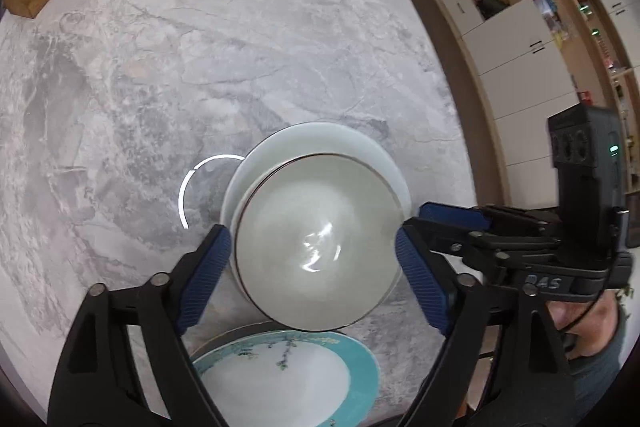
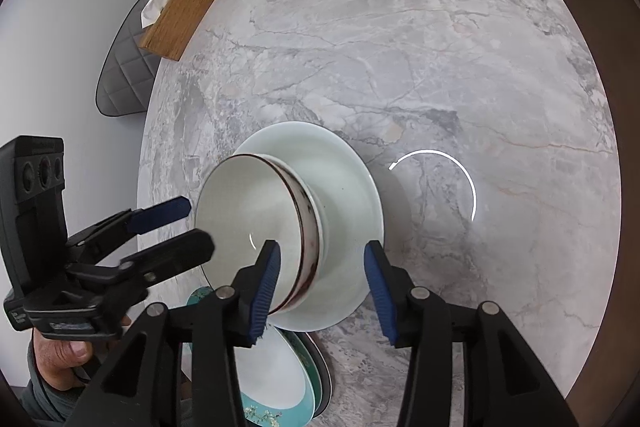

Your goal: Organize plates and bowls

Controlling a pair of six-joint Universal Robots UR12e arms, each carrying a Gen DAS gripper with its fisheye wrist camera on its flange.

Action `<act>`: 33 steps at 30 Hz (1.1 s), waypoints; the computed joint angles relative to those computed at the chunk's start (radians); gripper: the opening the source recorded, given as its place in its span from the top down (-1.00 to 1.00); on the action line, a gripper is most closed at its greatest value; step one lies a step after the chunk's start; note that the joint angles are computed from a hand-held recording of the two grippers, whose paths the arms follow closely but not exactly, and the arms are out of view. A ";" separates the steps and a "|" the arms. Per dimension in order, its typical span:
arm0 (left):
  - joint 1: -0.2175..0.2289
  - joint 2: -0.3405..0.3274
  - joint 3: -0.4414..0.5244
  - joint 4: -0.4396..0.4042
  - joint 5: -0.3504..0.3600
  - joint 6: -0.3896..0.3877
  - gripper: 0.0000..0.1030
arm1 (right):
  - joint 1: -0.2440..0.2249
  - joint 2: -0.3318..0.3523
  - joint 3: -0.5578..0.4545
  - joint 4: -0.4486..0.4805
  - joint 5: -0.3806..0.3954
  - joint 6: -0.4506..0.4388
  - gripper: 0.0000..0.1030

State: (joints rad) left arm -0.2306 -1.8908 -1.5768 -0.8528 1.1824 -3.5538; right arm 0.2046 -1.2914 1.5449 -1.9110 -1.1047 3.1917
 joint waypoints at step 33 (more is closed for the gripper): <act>0.086 0.092 -0.273 0.211 -0.002 0.025 -0.98 | -0.048 -0.076 0.158 -0.194 -0.013 0.035 -0.62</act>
